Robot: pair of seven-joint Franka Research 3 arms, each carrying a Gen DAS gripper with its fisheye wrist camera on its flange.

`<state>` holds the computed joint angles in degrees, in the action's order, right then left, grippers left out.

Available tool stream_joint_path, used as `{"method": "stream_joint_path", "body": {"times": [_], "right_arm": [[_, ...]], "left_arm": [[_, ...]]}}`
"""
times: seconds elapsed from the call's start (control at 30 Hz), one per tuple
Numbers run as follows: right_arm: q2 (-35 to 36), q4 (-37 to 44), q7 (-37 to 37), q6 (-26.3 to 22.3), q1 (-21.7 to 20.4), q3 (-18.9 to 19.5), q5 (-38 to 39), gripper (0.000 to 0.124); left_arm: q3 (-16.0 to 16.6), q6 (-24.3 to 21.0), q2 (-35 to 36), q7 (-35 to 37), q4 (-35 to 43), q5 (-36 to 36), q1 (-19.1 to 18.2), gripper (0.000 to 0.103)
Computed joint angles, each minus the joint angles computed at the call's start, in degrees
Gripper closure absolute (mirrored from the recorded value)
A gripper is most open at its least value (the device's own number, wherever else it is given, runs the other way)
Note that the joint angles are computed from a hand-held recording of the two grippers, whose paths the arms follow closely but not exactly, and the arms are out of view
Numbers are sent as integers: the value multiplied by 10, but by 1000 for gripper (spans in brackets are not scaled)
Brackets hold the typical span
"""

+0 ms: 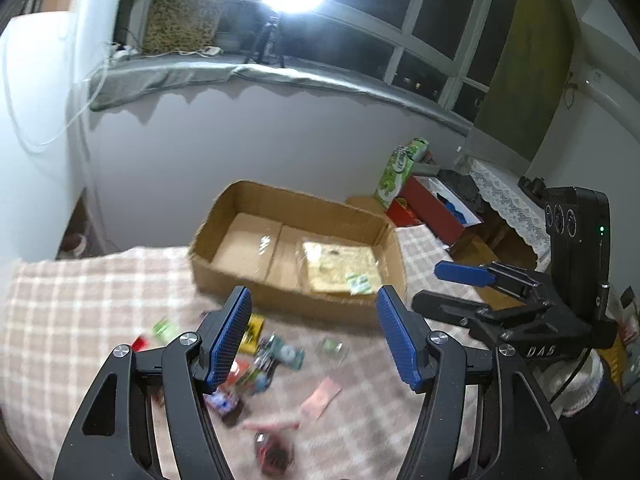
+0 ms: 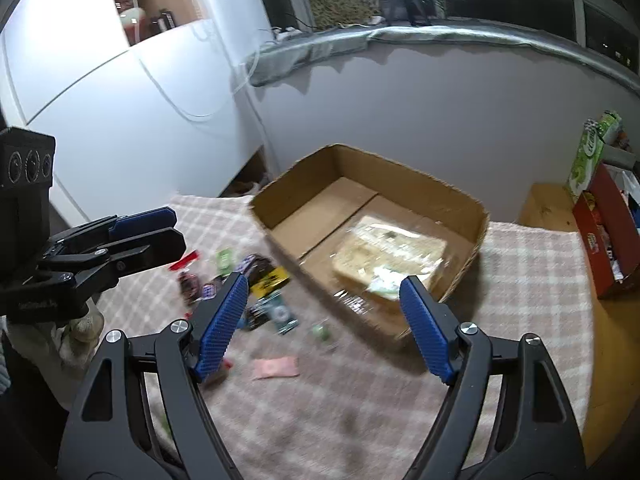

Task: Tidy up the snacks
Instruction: 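Open the right gripper and withdraw from the box, then grasp the green egg pouch with the left gripper while the right gripper grasps the red candy bag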

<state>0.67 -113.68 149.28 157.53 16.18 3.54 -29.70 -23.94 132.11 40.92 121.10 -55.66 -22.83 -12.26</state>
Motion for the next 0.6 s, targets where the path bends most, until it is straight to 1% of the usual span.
{"method": "stream_joint_path", "body": {"times": [0.1,0.2,0.27,0.37,0.43,0.5,0.6], "right_arm": [[-5,-11,19,9,4,5,-12,42],[-5,-15,11,-3,11,12,-10,37],[0,-10,6,-18,17,16,-12,36],[10,2,-11,-43,31,21,-7,36],[19,12,-11,-59,42,22,-12,36],[28,17,-26,-58,49,22,5,36],[46,28,-42,-55,63,19,27,36]], "left_arm": [[-12,41,-57,24,-101,-37,37,40],[-19,78,-112,53,-195,-76,67,40],[-18,99,-145,73,-251,-99,81,40],[-10,116,-184,94,-316,-126,90,40],[1,128,-207,103,-354,-131,87,40],[12,137,-226,107,-389,-131,82,40],[23,133,-241,109,-423,-137,78,40]]}}
